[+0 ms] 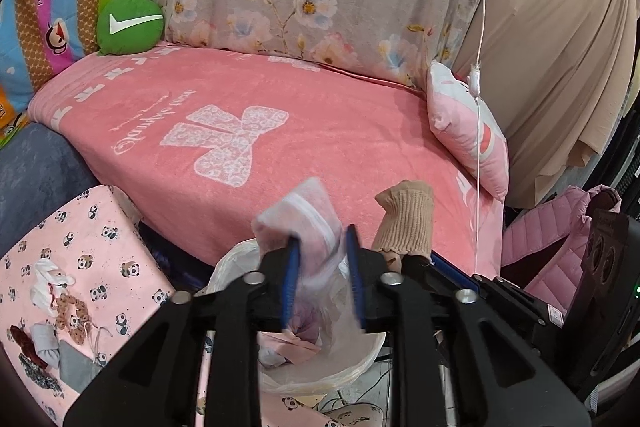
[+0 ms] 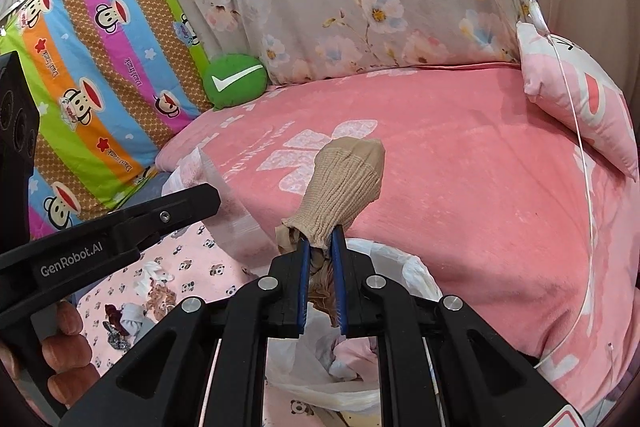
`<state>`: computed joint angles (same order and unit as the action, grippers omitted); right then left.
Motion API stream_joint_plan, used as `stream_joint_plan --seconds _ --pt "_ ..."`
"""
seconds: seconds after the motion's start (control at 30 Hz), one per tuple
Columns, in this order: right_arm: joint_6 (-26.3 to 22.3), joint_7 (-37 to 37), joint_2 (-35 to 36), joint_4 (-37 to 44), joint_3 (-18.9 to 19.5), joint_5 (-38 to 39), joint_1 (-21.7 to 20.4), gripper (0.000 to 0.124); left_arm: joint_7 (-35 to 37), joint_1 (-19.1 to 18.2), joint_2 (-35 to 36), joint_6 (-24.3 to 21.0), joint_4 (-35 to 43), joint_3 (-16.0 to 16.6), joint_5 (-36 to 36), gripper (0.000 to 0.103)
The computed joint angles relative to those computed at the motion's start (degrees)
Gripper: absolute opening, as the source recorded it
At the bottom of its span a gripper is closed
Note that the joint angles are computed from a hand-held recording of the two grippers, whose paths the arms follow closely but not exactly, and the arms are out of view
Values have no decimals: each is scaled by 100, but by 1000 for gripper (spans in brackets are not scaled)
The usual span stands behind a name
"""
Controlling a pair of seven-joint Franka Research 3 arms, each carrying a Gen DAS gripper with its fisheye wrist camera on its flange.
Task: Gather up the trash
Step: 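Open both grippers above the bin to drop the packet and stocking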
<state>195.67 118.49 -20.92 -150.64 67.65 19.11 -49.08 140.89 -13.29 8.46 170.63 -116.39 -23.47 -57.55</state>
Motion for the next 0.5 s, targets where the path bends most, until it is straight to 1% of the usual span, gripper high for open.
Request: stream_joint_plan --seconds 0.03,0.07,0.1,0.13,0.2,0.3,0.5 --pt "-9 -10 16 9 4 -14 -12 13 -42 -17 1 76 -15 3 15 42" --pt "-19 -11 9 12 28 -19 -39 14 -49 -22 9 185 -20 -13 -15 58" --pt "-35 11 -32 16 78 -10 -90 17 -57 -24 10 326 -33 -42 -63 66" --pt "-3 47 -59 4 115 -16 -127 17 -4 3 -1 426 -44 -94 -166 75" --pt "3 112 -101 -9 152 -25 -146 17 104 58 -2 450 -23 -150 -281 76" --pt "53 208 -142 -29 176 -28 -164 25 34 77 1 444 -7 -143 -236 76" --pt "94 212 -157 -41 123 -31 -83 31 147 111 -19 453 -10 -136 -413 76"
